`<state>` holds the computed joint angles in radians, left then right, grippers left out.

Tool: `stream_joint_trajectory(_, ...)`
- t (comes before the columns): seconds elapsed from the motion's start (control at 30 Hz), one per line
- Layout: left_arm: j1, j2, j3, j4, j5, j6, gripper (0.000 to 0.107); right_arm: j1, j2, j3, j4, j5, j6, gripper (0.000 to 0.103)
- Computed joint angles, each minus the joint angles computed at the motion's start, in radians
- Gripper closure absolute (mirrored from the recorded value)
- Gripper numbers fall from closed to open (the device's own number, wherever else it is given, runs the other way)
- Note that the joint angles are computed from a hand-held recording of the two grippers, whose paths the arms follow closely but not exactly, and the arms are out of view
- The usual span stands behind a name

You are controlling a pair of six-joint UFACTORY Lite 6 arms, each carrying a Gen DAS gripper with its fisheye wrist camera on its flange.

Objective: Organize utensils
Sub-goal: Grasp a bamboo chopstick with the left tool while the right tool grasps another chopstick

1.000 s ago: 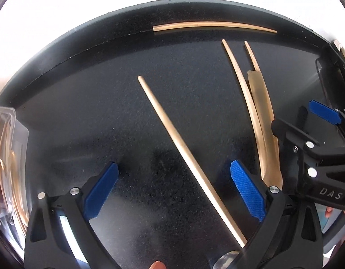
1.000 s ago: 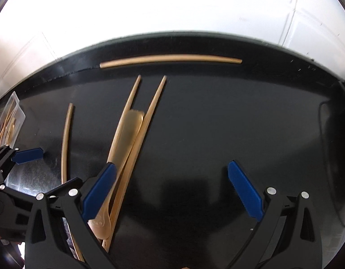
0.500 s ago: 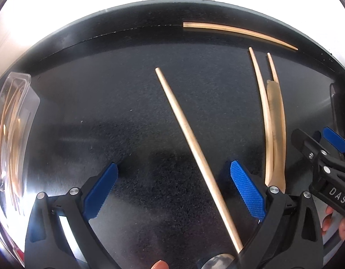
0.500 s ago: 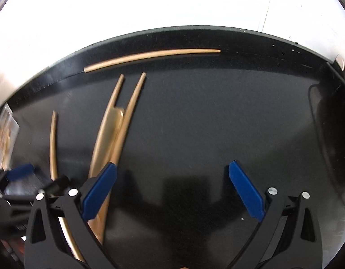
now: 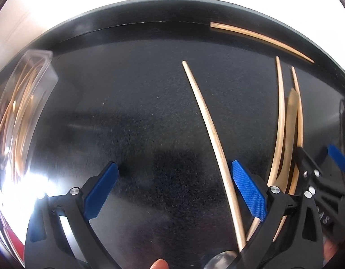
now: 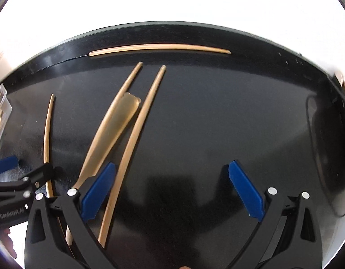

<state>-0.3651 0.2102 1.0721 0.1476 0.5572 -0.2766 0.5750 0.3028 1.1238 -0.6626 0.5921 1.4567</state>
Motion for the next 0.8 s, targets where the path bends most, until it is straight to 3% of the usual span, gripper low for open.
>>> stream_joint_trajectory(0.23, -0.023, -0.035, -0.062, 0.022, -0.032, -0.091, 0.009, 0.030, -0.057, -0.077, -0.068, 0.014, 0.130, 0.006)
stream_joint_trajectory(0.8, -0.088, -0.103, -0.142, 0.110, -0.073, -0.240, 0.009, 0.034, -0.085, -0.114, -0.100, -0.011, 0.136, 0.005)
